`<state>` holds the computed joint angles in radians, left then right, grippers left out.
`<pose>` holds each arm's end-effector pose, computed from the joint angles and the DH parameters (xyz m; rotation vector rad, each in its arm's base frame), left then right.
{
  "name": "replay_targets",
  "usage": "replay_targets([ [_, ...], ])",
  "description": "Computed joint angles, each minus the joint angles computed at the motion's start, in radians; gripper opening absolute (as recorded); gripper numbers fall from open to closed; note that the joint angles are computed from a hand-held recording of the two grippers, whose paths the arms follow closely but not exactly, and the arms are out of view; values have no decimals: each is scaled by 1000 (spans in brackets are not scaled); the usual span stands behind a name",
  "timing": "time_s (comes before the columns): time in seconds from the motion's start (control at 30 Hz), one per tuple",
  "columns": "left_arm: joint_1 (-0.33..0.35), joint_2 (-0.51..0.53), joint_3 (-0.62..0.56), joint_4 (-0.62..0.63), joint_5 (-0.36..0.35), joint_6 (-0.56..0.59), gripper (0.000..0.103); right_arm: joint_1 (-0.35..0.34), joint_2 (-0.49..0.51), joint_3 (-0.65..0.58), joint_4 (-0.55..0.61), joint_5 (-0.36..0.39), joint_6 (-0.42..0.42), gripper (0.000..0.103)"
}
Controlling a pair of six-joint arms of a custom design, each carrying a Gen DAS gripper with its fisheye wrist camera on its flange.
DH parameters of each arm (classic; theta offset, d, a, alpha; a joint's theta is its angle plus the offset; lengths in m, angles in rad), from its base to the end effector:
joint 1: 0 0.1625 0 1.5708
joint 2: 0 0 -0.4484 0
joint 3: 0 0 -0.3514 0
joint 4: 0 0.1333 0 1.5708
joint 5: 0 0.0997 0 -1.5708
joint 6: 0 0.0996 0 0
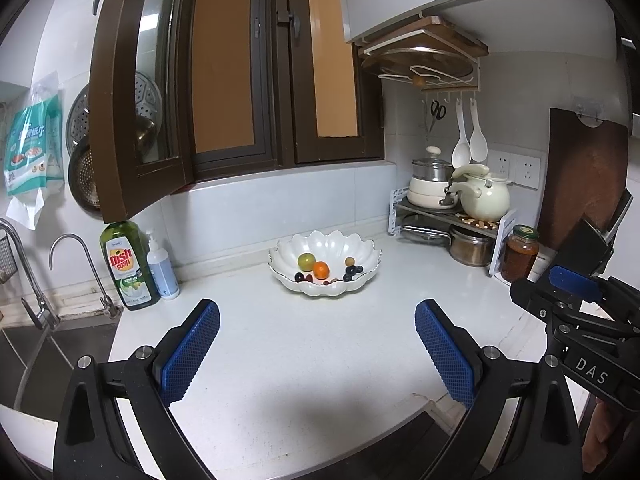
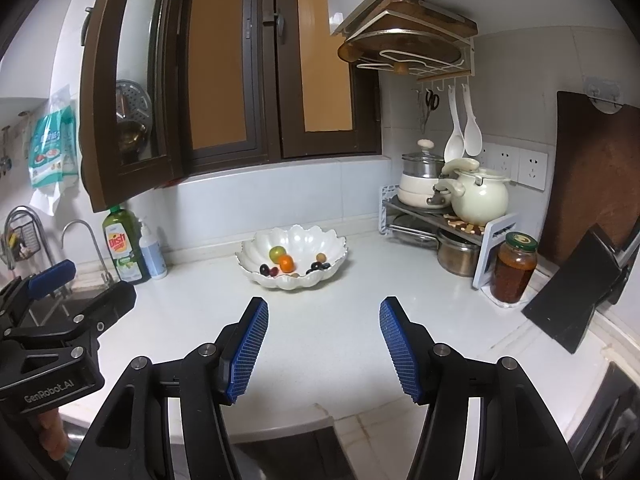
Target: Organize fruits
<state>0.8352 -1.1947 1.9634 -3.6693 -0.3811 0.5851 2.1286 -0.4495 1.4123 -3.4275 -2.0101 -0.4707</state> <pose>-0.1527 -0.5052 0.4232 0.3204 1.8376 -1.3721 0.4674 -0.5774 0.0902 0.9927 -2.2988 1.2164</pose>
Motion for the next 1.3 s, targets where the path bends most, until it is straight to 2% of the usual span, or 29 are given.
replay_targets([
  [0.63, -15, -11, 15, -24, 17, 14, 100, -1, -3, 9, -1, 8, -3, 60],
  [1.3, -14, 17, -20, -115, 12, 126, 101, 8, 1, 4, -4, -14, 10, 60],
])
